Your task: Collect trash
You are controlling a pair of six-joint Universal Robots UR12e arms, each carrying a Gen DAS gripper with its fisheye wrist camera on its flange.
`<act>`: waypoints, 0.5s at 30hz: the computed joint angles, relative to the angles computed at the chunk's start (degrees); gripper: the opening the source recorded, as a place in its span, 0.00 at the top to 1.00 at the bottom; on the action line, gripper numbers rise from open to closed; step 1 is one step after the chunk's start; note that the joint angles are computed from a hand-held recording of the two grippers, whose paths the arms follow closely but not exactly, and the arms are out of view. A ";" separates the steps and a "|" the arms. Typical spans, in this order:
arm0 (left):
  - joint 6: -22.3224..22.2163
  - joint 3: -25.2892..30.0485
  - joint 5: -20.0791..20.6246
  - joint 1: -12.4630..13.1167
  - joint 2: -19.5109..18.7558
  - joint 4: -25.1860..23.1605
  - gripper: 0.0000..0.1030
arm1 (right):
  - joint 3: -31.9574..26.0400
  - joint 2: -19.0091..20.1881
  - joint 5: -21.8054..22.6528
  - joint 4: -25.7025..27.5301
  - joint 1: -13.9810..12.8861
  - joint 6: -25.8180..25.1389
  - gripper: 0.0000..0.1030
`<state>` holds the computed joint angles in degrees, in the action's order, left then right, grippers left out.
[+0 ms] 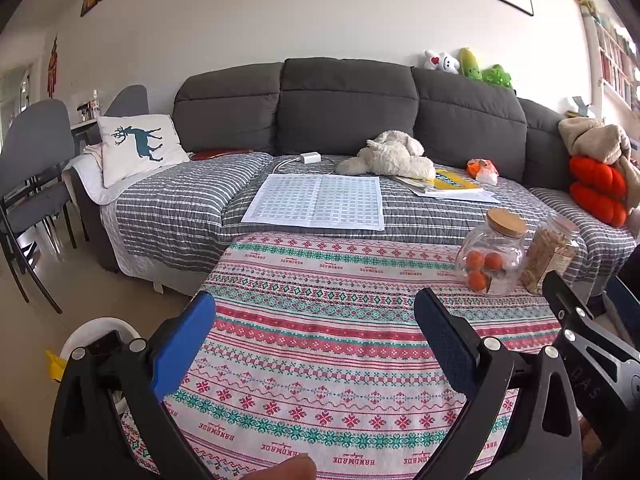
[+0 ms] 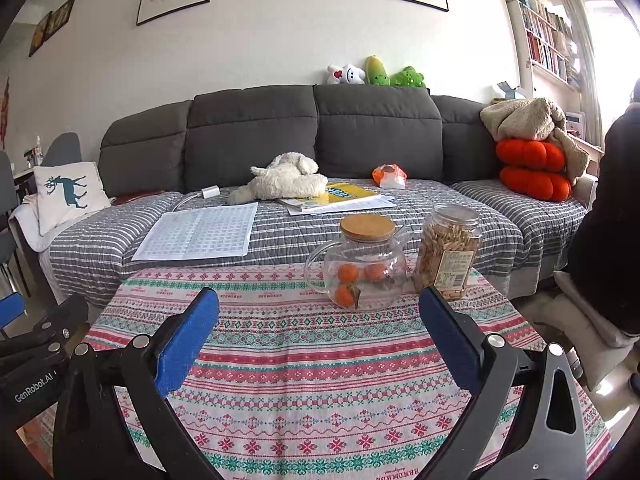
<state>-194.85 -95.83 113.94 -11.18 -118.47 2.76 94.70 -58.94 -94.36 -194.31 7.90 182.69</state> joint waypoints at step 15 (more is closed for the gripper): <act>-0.54 -0.12 -0.08 0.09 0.10 -0.31 0.06 | 0.08 -0.08 0.12 0.17 0.04 0.12 0.07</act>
